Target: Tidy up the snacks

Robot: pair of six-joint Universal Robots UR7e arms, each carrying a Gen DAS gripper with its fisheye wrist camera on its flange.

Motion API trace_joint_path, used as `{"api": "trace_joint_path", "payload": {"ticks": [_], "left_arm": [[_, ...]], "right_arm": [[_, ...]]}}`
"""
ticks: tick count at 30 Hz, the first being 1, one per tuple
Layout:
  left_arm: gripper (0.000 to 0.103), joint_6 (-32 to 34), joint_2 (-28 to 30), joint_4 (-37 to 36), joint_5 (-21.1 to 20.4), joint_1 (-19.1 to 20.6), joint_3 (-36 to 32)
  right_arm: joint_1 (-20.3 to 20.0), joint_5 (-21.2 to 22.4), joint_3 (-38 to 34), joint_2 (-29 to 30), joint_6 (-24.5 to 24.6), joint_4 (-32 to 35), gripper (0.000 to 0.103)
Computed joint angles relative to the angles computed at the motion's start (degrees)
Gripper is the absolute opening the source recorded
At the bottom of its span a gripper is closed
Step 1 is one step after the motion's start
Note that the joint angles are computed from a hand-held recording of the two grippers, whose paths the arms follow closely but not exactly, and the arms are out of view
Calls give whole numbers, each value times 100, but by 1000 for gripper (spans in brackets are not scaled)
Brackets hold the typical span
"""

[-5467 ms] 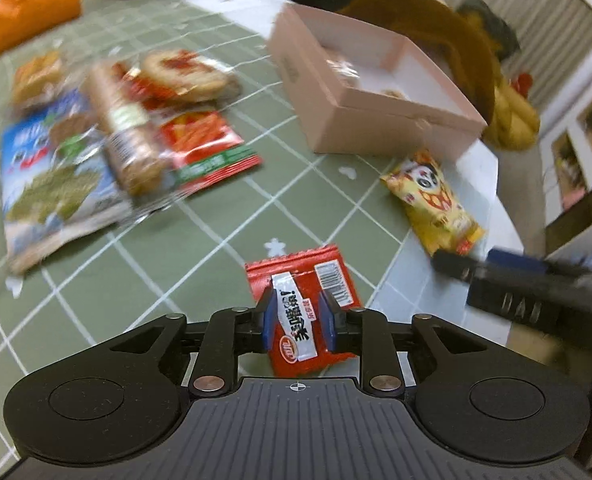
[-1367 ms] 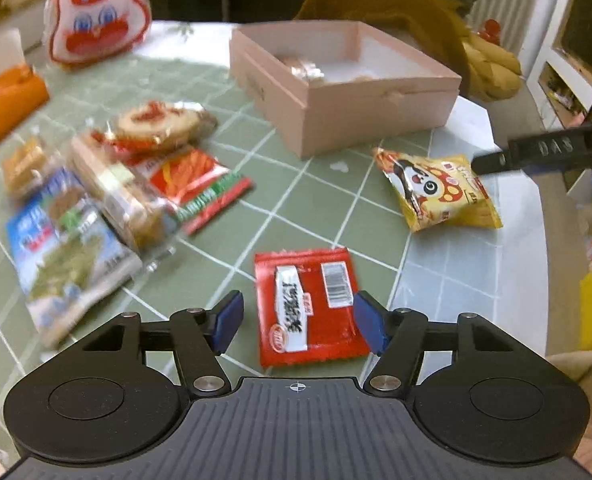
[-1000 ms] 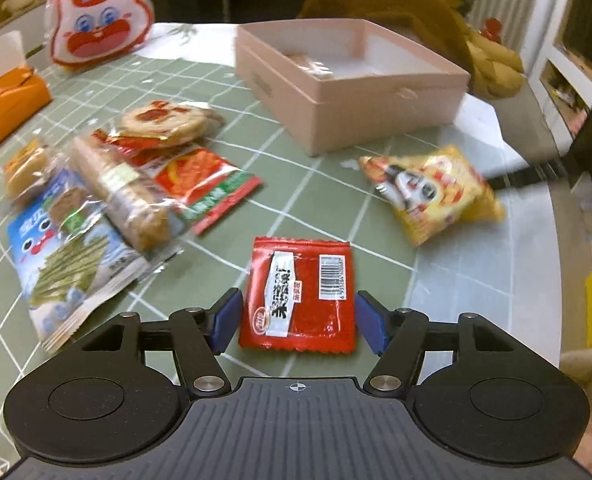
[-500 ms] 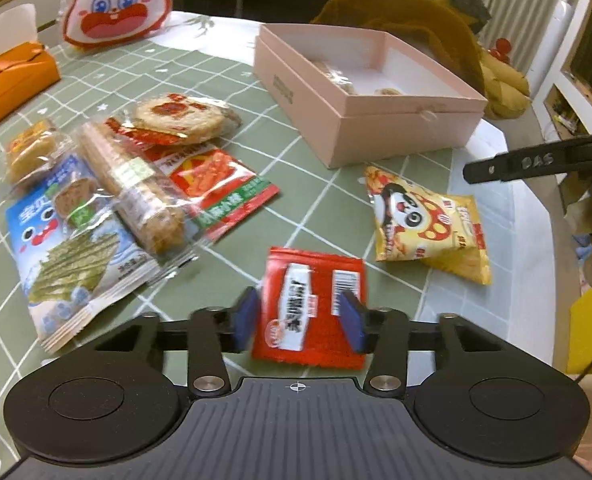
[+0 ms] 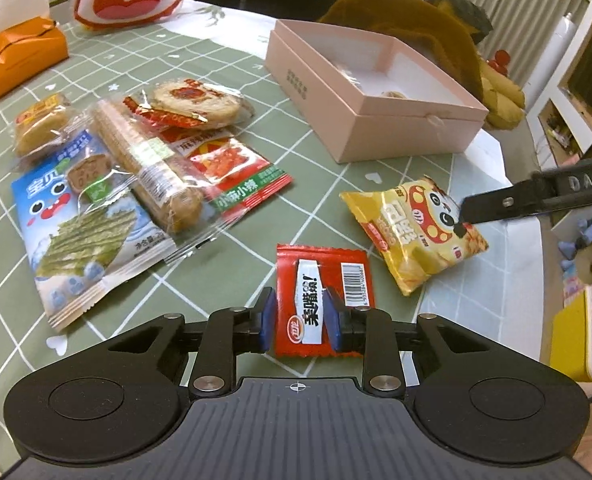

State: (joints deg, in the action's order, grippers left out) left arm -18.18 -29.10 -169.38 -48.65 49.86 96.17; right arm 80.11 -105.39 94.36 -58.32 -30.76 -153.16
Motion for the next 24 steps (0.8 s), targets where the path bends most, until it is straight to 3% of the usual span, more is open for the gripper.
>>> {"api": "trace_joint_path", "payload": {"ticks": [4, 7, 13, 16, 19, 24], "left_arm": [[31, -131, -49, -15, 138, -43, 98], [31, -238, -132, -4, 175, -84, 203], [32, -81, -107, -152, 155, -179, 184], [33, 227, 98, 33, 345, -301, -33], [33, 464, 350, 649, 657, -430, -317], [74, 850, 549, 894, 605, -482, -508]], "right_arm": [[122, -125, -288, 226, 1343, 912, 76], [195, -287, -212, 241, 1669, 1026, 76], [271, -1118, 131, 217, 306, -343, 76], [239, -1560, 120, 412, -158, -1239, 76], [169, -1572, 75, 432, -193, -1365, 76], [34, -1217, 194, 264, -174, -1483, 76]]}}
